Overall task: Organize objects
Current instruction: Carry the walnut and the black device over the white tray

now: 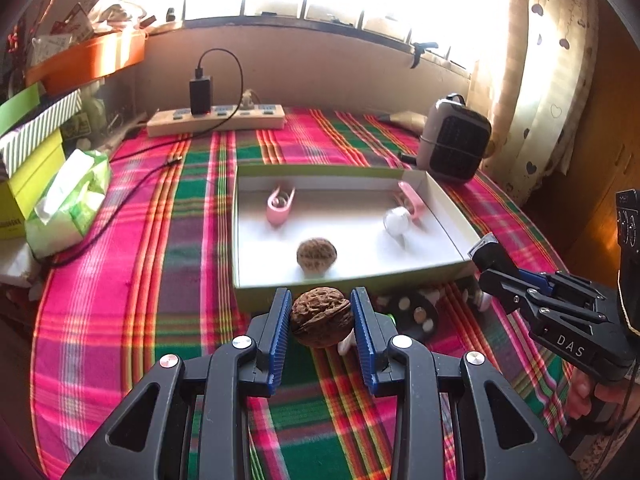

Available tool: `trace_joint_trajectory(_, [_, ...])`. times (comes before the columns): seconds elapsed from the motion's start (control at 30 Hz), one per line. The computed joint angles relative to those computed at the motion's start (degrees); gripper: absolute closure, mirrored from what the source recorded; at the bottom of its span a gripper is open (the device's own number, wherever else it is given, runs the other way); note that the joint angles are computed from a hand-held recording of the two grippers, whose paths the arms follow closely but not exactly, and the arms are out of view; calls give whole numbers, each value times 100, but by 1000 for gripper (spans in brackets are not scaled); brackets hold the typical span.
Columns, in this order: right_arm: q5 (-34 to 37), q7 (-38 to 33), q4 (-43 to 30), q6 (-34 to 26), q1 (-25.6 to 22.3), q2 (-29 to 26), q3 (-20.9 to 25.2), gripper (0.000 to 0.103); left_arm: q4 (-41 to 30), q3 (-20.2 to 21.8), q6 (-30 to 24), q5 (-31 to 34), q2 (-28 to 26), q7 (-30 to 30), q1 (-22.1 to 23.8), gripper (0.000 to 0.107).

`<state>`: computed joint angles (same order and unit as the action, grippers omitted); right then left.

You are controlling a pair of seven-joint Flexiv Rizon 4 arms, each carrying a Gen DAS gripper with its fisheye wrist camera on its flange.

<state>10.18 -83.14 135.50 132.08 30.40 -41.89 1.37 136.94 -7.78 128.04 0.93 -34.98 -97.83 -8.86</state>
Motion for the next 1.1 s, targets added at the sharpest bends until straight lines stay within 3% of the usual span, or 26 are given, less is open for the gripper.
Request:
trace_joint_trajectory(0.53, [494, -170, -747, -1164, 740, -2, -996, 79, -595, -106, -571, 16, -77, 122, 228, 78])
trace_joint_trajectory(1.1, [-19, 279, -1176, -1838, 788, -245, -1372, 79, -1069, -106, -1065, -203, -300, 378, 300, 78])
